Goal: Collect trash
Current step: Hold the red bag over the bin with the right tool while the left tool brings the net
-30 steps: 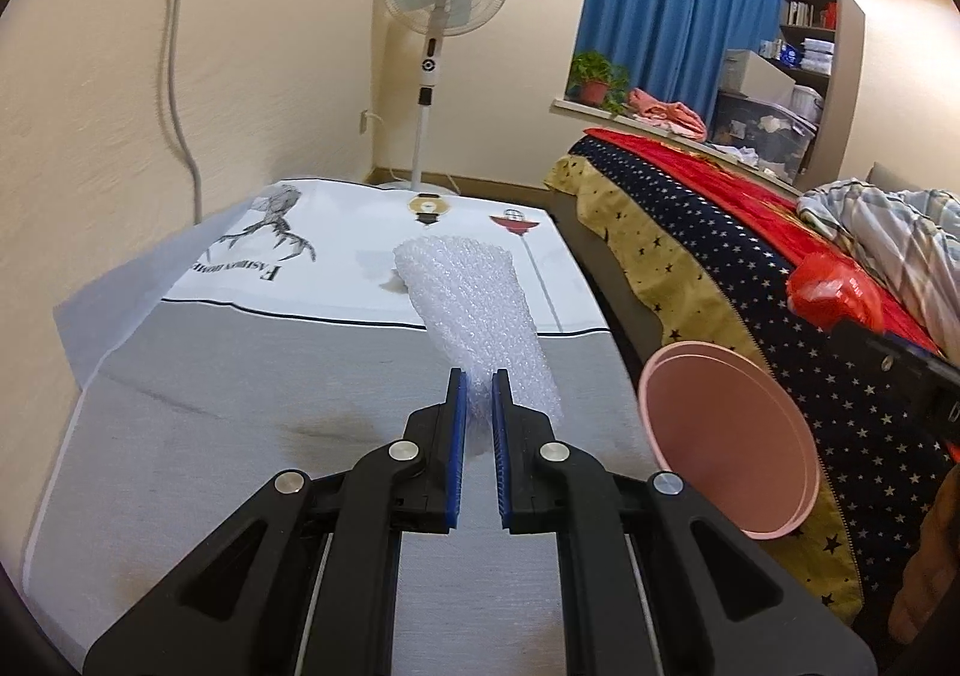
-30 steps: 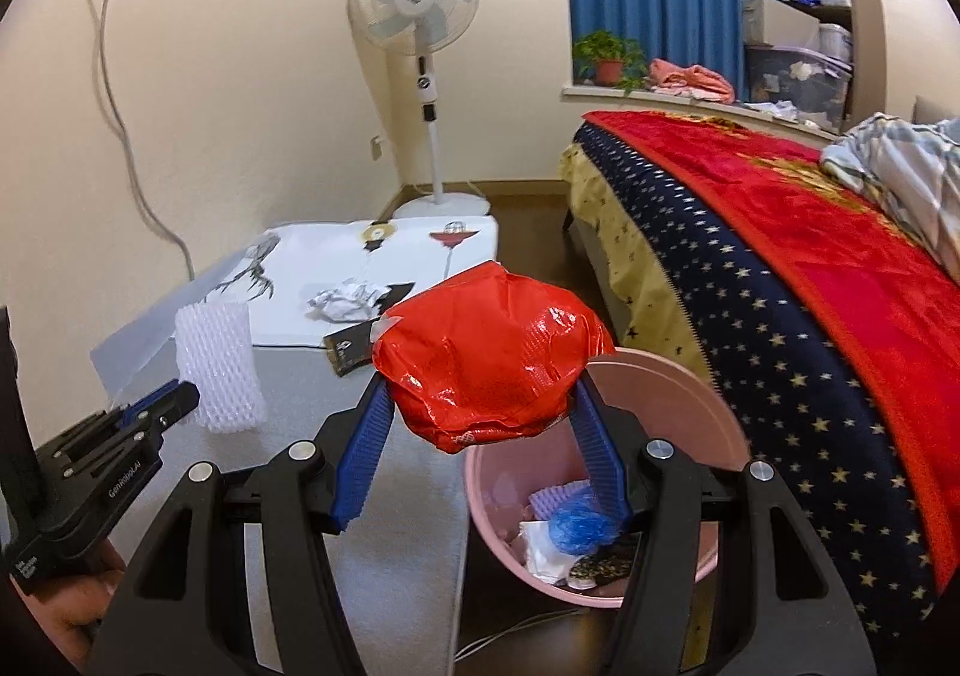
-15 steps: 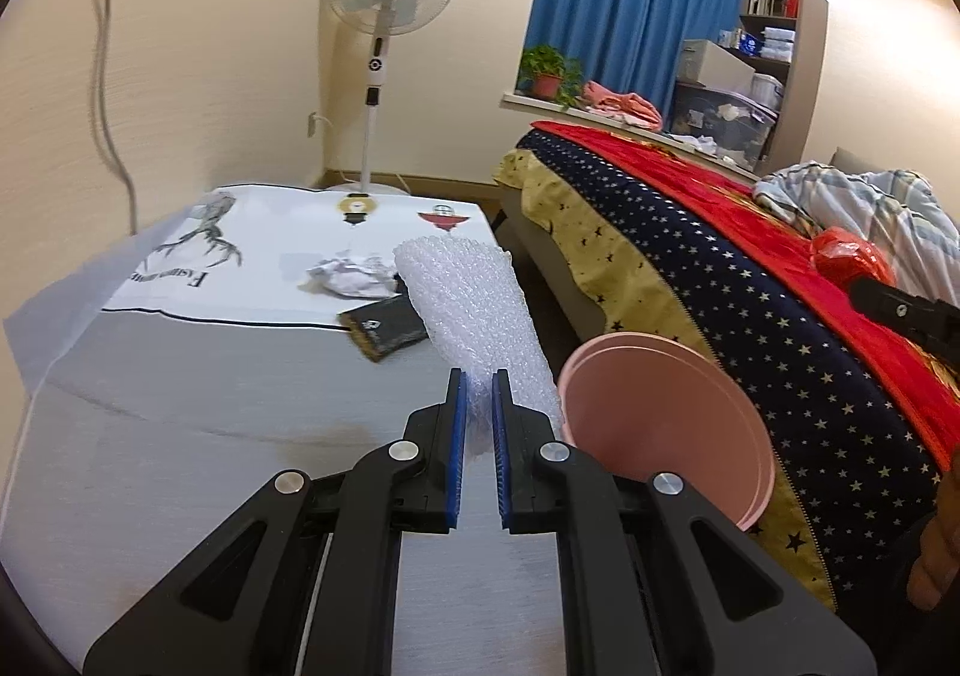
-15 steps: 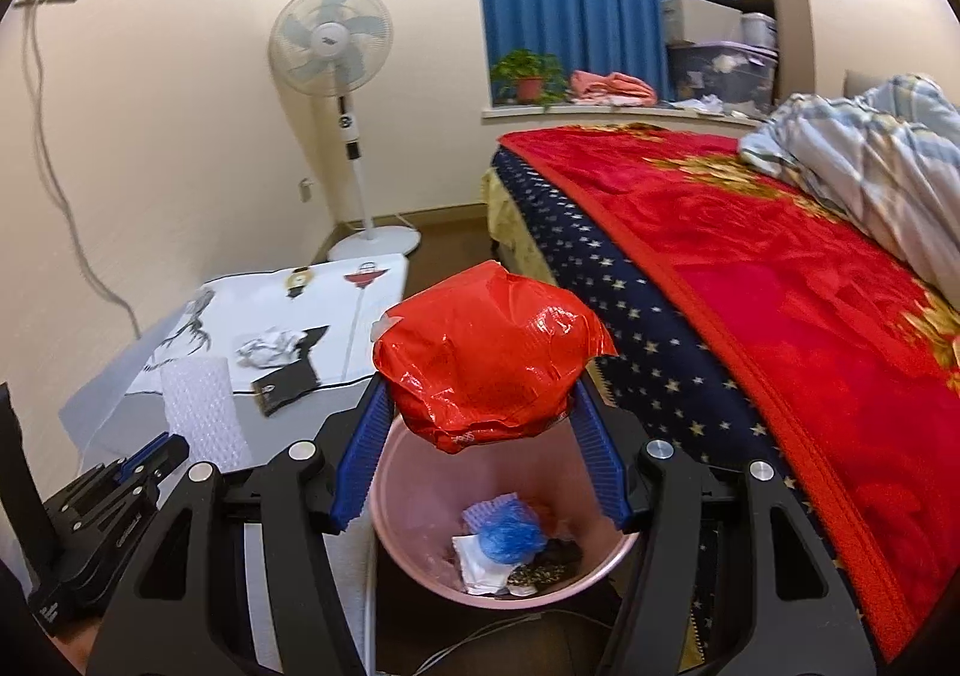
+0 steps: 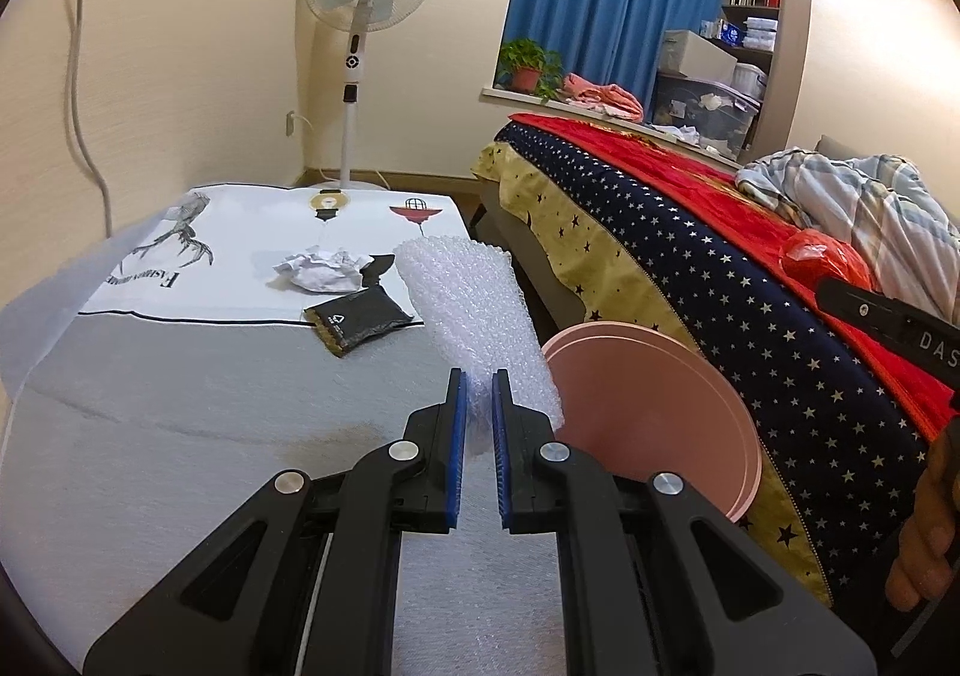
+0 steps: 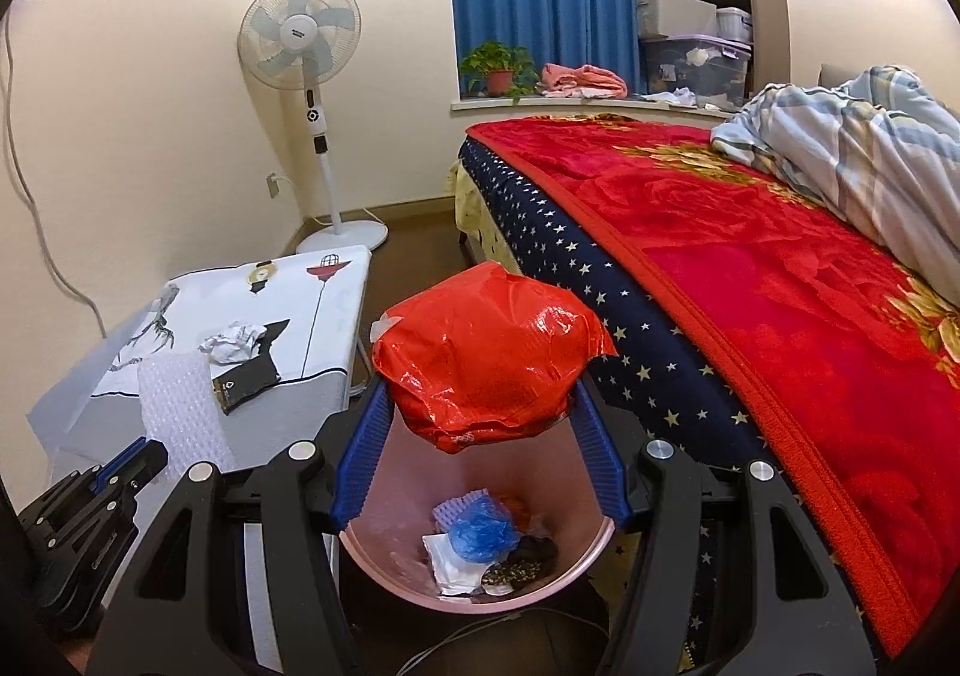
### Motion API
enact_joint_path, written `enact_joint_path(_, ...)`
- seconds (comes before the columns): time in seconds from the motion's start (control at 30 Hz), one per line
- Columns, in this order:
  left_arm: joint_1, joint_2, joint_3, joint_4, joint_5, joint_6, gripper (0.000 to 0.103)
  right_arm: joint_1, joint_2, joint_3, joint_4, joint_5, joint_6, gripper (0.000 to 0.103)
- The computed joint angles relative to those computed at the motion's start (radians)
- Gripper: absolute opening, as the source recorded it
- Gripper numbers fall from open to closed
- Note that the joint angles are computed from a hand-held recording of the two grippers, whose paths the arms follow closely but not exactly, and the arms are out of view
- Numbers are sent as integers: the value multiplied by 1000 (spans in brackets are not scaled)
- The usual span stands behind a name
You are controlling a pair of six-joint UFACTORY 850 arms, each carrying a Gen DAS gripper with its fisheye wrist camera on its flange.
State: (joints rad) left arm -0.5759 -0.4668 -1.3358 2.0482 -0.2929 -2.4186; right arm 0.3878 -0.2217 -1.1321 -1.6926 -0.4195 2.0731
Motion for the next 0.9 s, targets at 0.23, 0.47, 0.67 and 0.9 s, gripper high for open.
enact_joint_path(0.23,-1,-15,-13,44,10,-38,8,2,-18,-14,22,-16,-19,59)
enact_joint_path(0.47,-2,-34,-33,83,18,-73,8,2,-30,-22,34,-34,-27,59)
enact_joint_path(0.67,-6,-51,-53,109,28,-98,8,2,-39,-27,58,-50,-44,59)
enact_joint_path(0.9,-8,-71,-74,118,38,-100,8,-3,-59,-43,77,-54,-57,60)
